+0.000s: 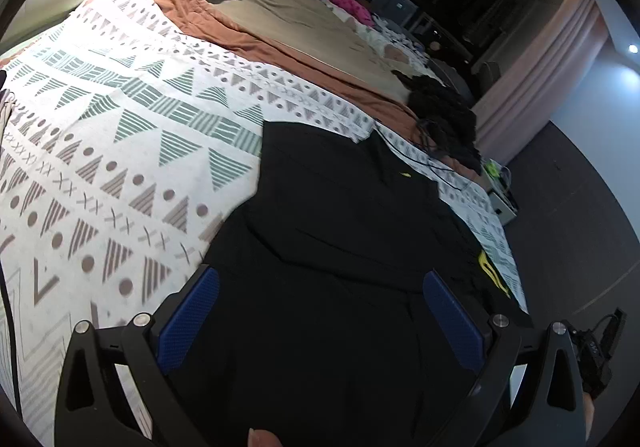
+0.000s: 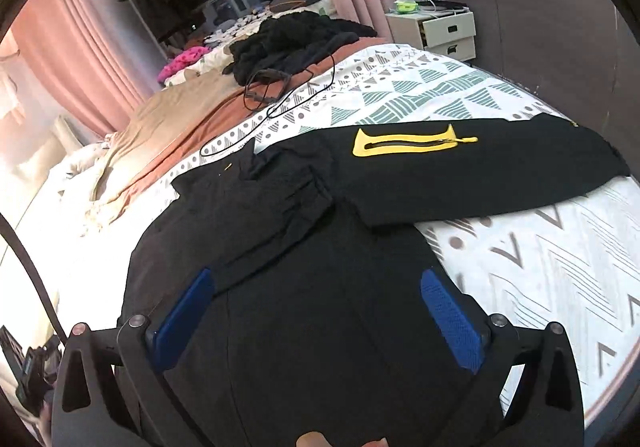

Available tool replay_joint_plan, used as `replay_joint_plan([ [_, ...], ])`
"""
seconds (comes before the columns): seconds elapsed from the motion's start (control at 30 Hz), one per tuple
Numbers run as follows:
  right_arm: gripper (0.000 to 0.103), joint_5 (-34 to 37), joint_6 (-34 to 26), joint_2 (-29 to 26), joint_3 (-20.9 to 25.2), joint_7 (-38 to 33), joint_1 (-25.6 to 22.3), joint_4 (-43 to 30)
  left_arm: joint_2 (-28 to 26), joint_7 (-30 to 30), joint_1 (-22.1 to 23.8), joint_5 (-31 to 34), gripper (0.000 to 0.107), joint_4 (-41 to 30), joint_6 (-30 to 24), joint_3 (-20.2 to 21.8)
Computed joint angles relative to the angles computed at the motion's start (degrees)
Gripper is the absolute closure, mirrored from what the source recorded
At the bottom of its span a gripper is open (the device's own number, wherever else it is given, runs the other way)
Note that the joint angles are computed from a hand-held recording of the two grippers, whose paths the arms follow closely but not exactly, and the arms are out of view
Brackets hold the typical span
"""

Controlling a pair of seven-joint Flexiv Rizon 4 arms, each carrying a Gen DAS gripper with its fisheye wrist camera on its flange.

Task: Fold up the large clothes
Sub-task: 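Move the right tool to the yellow-logo sleeve cuff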

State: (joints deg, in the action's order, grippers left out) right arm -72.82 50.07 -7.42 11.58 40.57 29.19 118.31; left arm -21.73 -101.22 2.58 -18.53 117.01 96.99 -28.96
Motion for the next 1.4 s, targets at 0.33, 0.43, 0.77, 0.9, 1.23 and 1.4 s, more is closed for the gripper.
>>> replay_joint_plan([
  [0.33,0.000,3.6,-9.4,9.8,7.0,-0.2,2.8,6.9,12.9,4.7,7.2,-6.0,0.004,9.7,-1.9,-11.9],
  [0.43,0.000,5.6,-13.2,11.7,9.2,-0.7,4.2,7.8,16.3,6.5,4.1,-6.5,0.004,10.5,-3.9,-9.5],
  [0.77,0.000,10.0,-17.6,19.0,14.5,1.8,6.3,13.6,22.3,2.1,-6.0,1.8,0.004,9.3,-7.7,-3.1],
  [0.9,0.000,14.1,-21.1,22.1,17.6,3.4,7.8,15.4,23.5,-5.3,-7.4,11.3,0.004,7.4,-10.0,-2.4],
  [1.23,0.000,21.4,-27.7,31.7,26.1,12.3,11.7,21.6,23.7,-20.0,-12.0,29.8,0.004,2.4,-15.9,-1.6],
  [1.4,0.000,27.6,-30.7,37.0,28.2,10.4,13.8,23.9,22.4,-29.2,-14.9,40.1,0.004,-3.7,-23.1,-1.2],
])
